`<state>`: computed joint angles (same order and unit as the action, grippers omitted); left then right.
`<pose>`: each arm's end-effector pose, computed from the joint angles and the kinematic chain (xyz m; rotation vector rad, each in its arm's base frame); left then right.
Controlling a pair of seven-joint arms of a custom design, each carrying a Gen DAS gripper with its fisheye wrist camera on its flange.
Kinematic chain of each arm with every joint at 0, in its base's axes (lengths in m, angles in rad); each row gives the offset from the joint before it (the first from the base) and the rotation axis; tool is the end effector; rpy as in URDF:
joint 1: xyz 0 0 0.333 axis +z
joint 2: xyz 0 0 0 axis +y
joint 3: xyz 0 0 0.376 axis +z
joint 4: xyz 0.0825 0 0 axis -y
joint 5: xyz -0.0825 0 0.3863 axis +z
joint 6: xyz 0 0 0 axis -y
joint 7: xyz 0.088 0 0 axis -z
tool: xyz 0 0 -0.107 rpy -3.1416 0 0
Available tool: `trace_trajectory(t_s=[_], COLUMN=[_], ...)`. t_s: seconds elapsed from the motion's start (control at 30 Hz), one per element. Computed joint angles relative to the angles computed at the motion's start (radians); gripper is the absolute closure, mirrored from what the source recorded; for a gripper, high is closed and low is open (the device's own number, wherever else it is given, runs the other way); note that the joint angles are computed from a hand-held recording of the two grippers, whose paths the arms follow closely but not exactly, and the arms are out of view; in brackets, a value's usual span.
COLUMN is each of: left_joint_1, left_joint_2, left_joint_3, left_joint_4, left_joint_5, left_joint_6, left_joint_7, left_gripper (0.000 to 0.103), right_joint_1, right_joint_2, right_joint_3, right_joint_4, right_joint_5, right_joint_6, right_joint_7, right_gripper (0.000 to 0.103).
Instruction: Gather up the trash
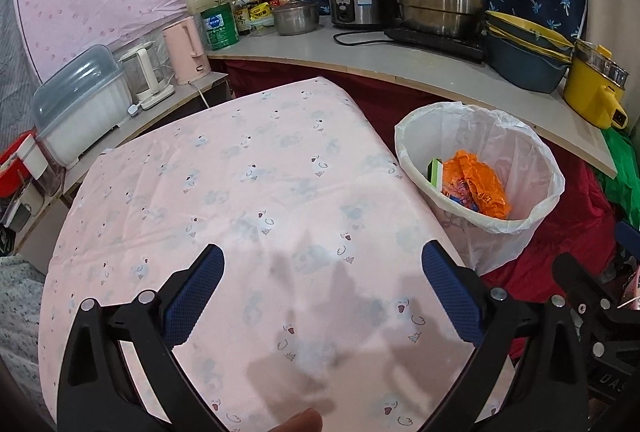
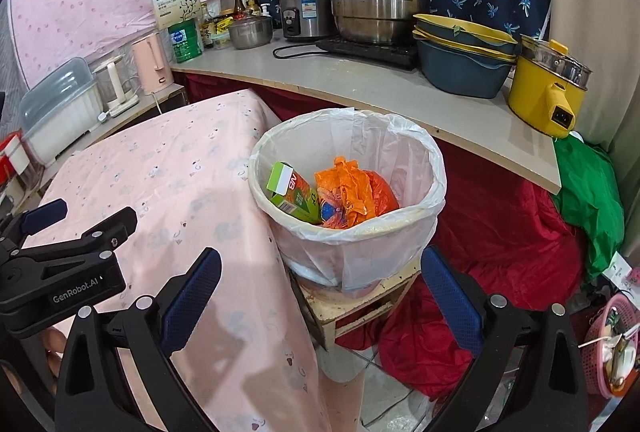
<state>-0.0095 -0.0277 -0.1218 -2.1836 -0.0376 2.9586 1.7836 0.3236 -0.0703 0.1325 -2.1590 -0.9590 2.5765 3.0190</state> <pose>0.5730 -0.0739 0.5554 -1.4527 1.9937 -0.7266 0.4930 0.2593 0.5343 -1.4892 1.9789 -0.8043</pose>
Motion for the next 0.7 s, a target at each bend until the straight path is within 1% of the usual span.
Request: trace_trajectory(t_s=[0.2,0.43,0.7], left_joint_1=[-0.004,0.003,0.001], left_joint_2=[-0.005,-0.005,0.001], left_joint_3=[0.0,-0.004,-0.001], left_joint_4=[-0.016,-0.021,-0.014], left_joint_5=[-0.025,0.022,0.013], left_joint_6=[0.004,0.012,0.004], left_joint_7=[0.035,-0.008,-0.012], left_gripper=[0.008,0.008,0.008], right_joint_1=[0.002,0.004,0.008], right_joint_2=[0.008,0.017,0.022], right_joint_3=[-0.002,-0.006,-0.007], right_joint_4=[-0.007,-0.003,-0.002], right_joint_5=[0.012,0.016,0.026], right_joint_6=[0.016,0.023,0.019], right_joint_7=[-0.001,-0.008,-0.015], right_gripper=[0.007,0.007,0.007])
